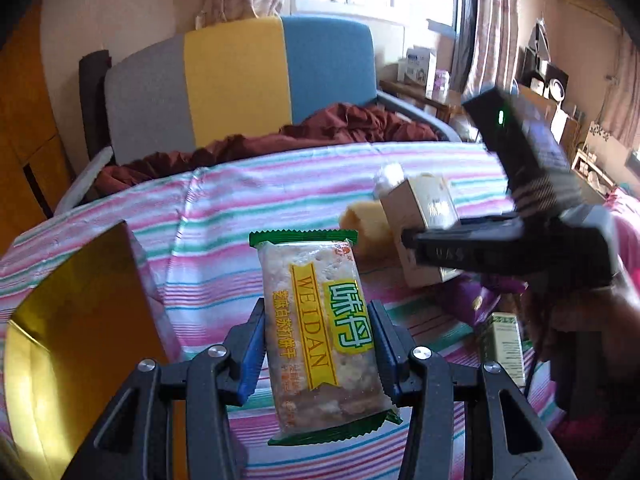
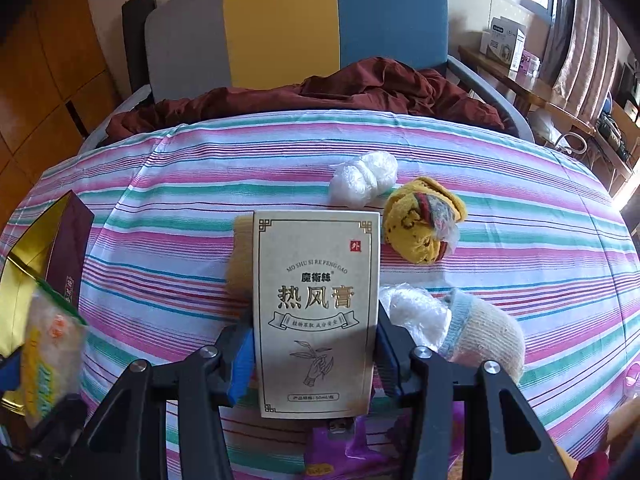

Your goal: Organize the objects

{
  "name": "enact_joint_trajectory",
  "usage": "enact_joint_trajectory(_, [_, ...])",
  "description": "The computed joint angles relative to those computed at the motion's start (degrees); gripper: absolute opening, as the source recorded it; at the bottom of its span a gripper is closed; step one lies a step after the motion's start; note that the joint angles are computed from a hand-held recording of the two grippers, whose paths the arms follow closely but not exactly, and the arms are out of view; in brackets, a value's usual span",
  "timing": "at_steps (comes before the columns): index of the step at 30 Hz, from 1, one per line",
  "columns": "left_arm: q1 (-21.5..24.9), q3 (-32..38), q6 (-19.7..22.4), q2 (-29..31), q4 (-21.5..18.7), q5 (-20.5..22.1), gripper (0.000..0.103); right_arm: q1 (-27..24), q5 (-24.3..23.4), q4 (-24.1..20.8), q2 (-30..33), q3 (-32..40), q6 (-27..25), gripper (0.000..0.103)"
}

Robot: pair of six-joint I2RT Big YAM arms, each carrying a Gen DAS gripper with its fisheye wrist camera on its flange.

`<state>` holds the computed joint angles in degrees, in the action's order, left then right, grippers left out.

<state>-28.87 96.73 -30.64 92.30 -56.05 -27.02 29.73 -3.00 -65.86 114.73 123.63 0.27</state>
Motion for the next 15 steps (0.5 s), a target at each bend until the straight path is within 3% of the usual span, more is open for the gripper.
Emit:
enact_joint_trajectory(6, [2.1, -3.4, -2.3, -5.8, -1.4, -2.3, 0.048, 0.4, 1.7, 0.7, -0.3, -0.7, -1.0, 0.051])
enact_joint_trajectory(15, [11.3, -14.0, -10.9, -15.4, -5.6, 0.9, 0.048, 0.9, 3.2, 1.5, -1.0, -1.9, -1.6, 0.051])
